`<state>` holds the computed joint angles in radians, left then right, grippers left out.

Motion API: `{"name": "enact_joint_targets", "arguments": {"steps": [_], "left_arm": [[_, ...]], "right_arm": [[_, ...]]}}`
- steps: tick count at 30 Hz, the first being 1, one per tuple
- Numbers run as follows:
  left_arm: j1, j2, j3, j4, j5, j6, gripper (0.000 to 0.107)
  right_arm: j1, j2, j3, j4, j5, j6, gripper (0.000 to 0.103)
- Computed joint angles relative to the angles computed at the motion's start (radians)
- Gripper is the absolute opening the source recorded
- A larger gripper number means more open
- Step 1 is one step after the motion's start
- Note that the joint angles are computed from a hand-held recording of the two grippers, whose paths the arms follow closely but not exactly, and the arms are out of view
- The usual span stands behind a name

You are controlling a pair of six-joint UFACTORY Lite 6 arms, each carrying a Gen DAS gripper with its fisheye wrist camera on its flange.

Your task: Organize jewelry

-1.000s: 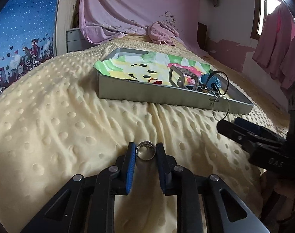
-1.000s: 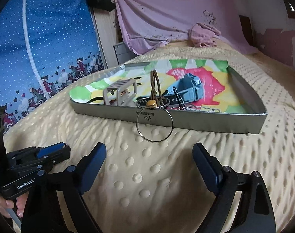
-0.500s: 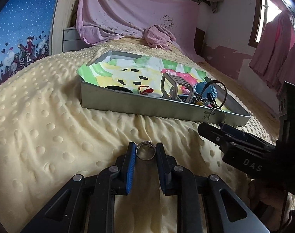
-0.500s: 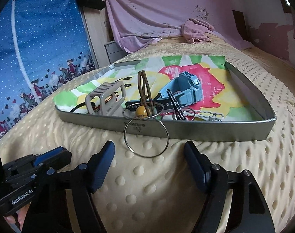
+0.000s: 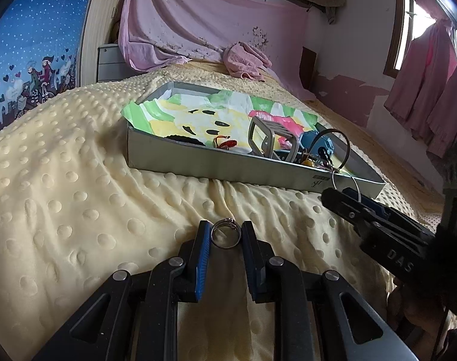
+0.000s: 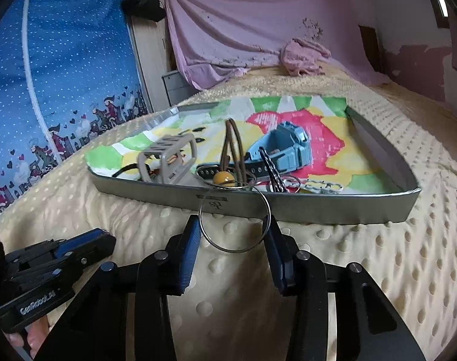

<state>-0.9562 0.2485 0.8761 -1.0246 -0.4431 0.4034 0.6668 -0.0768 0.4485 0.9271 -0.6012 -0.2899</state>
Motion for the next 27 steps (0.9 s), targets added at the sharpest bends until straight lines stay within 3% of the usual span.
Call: {"name": "enact_joint_targets", "arguments": {"steps": [3,4,5,10,20,27], "left_arm": [[-0.010,-0.026,-0.018,0.026,-0.021,-0.018,0.020],[-0.013,-0.032,-0.022,0.028,-0.026,-0.017,0.020],[-0.017,-0.034,-0.020,0.023,-0.031,-0.008,0.020],[-0.012,-0.025,-0.009,0.040,-0.026,-0.017,0.020],[-0.004,-0.019,-0.019,0.089,-0.027,-0.069,0.020],[-0.003,-0.014,-0.020,0.097,-0.028,-0.079,0.020]], "right_arm": [[0.054,-0.043,-0.021,0.089,-0.050,-0.078,0.038],[0.062,-0.057,-0.027,0.102,-0.058,-0.093,0.025],[0.069,-0.068,-0.030,0.120,-0.066,-0.111,0.020],[0.027,-0.097,-0.038,0.082,-0.028,-0.085,0.020],[0.052,-0.143,-0.090,0.040,-0.060,-0.034,0.020],[-0.038,-0.241,-0.185,-0.203,-0.016,0.236,0.020]]}}
